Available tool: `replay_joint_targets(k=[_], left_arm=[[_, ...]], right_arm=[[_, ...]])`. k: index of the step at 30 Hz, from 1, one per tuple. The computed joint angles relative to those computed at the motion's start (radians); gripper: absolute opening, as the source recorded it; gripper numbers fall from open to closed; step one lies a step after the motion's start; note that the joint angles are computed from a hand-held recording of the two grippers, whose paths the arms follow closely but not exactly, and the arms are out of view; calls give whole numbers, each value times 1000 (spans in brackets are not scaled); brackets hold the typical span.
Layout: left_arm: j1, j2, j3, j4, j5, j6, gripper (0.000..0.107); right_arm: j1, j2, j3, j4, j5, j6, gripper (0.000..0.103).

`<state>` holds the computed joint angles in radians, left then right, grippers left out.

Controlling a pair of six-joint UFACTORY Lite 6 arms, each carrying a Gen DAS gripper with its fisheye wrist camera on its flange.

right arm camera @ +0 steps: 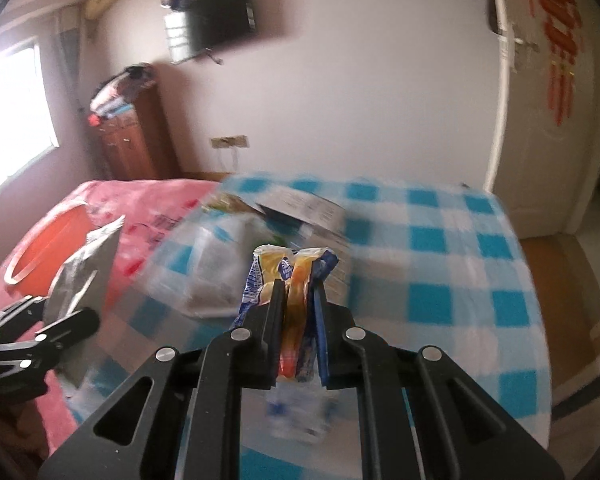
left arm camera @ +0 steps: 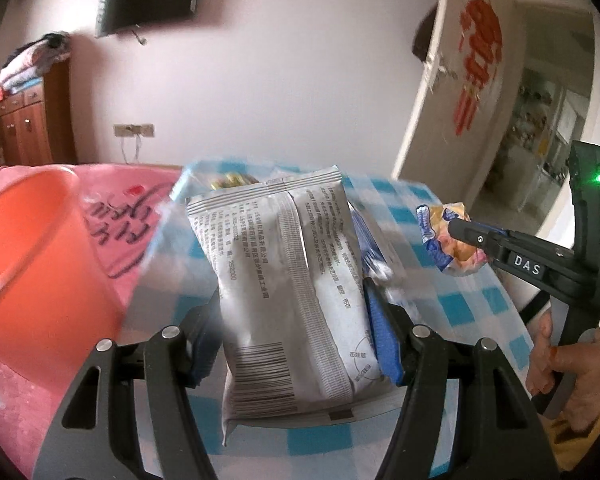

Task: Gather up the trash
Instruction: 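Lift both items over the orange bucket and open both tools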

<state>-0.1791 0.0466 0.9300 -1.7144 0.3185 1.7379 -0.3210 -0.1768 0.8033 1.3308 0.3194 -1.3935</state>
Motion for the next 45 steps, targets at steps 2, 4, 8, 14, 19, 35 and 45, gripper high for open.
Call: replay_joint_targets(k=[2,4,8,14,19,35,45], left_arm=[[34,-21,3,8,4,-8,65],[91,-43,15,30,14,-29,65],[213,-93,40,62,27,-58,65],[374,-75,121,123,26,-117,65],[480,12,202,161,19,-168,65],[550,234,342,231,-25,-254,67],[547,235,321,183,-78,-215,89]], right_arm=[[60,7,48,-62,6,96,15],[134,41,130,-127,16,195,15],[276,140,300,-242,18,352,14],[505,372,644,-448,14,599,15],[639,585,929,-634,39,793,14],[761,981,1405,-822,179,1030,21],[683,739,1009,-401,15,696,87]])
